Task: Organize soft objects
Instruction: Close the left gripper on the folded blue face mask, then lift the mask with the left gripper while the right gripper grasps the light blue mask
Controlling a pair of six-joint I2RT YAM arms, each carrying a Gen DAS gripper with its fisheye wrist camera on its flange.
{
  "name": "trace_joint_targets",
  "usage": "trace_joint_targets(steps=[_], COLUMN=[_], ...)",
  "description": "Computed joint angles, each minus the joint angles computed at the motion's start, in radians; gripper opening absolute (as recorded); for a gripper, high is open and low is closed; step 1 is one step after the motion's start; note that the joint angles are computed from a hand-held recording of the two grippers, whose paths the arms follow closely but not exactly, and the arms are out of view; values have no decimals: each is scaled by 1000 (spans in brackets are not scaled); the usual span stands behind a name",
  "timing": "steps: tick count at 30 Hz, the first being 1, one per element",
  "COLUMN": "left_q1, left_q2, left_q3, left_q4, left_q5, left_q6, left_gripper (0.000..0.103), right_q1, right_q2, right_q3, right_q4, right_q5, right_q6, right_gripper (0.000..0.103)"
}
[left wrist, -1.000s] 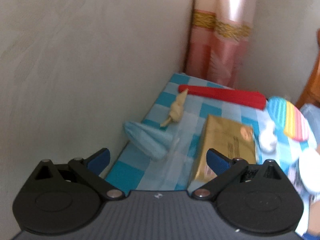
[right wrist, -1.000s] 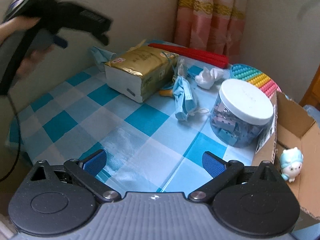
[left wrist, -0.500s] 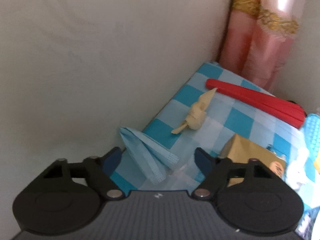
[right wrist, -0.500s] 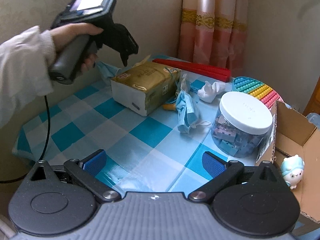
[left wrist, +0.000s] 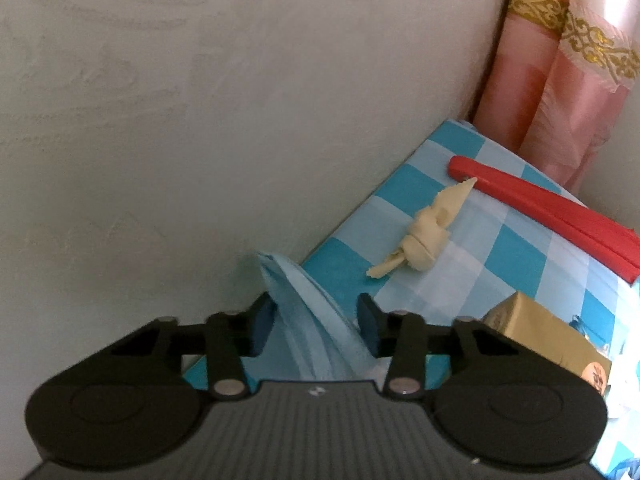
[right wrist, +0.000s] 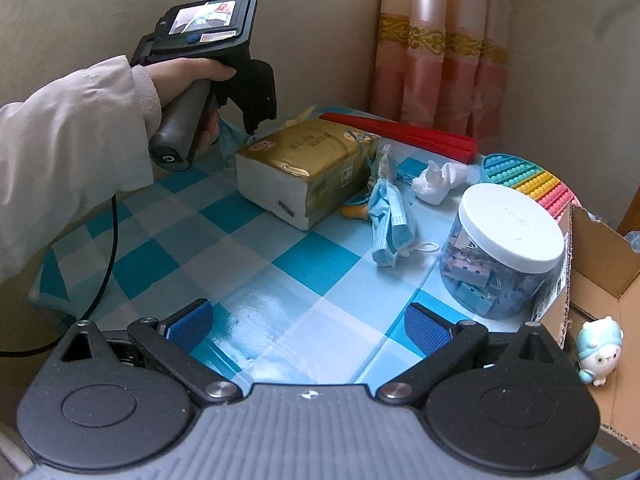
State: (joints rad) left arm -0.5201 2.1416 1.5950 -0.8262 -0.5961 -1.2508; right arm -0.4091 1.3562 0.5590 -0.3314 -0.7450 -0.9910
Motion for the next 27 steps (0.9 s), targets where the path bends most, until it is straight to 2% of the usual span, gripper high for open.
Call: trace_joint_targets(steps=[1,3,11,27], left_q1=[-1,-1,-13,-96], left_q2=[-3,-24,-93,-270], left_q3=[-5,-35,-123,-310], left_q4=[4,33,98,186], left_q5=[-1,5,13,64], left_q6=[3,14,65,157], left_gripper=[33,24,13,13], right_q1=[6,16,46,78], right_q2=[-2,-6,-26,-24], right_q3=[-3,-6,-12,73], right_q4=[7,15,31,17], right_q5=[7,20,55,85], right_q6=[6,18,51,99], right_gripper=[103,103,103,103])
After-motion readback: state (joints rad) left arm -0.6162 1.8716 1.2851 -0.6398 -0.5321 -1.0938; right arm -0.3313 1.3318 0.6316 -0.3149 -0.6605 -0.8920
